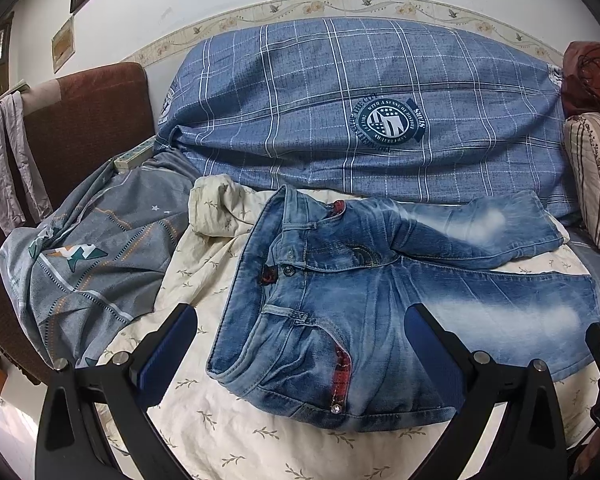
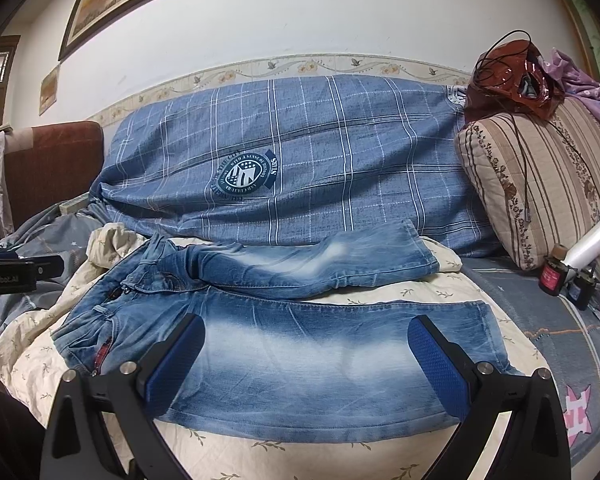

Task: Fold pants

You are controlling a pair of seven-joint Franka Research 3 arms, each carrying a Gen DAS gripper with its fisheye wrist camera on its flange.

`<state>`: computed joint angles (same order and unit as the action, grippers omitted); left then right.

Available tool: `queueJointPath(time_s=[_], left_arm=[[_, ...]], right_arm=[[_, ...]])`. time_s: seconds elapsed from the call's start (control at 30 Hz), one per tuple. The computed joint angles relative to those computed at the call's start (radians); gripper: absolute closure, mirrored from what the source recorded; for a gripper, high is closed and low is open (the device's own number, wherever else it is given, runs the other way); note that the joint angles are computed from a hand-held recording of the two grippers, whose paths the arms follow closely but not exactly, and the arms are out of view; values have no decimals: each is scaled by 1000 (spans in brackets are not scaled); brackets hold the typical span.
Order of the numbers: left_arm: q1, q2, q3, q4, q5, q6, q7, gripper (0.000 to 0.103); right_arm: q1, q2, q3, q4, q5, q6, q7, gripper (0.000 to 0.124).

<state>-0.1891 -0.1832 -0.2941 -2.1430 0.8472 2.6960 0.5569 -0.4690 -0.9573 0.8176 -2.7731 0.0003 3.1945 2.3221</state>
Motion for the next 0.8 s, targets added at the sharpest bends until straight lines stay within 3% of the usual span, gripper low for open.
queueJointPath(time_s=[0.23,0.37,0.57,0.8], left_arm=[[-3,31,6,23,-1,-9,13,0],[-10,74,28,63,-62,-18,78,0],[-13,207,68,216,-170,-68,195,0],[-21,440,129,523,-240,-215,323,0]], right_arm=[[-6,18,0,9,-2,0,-2,21],[-7,29,-18,15,-6,-14,-11,21],[-80,71,-59,54,-36,-38,-33,21],[-199,294,-150,223,-99,-61,-150,21]])
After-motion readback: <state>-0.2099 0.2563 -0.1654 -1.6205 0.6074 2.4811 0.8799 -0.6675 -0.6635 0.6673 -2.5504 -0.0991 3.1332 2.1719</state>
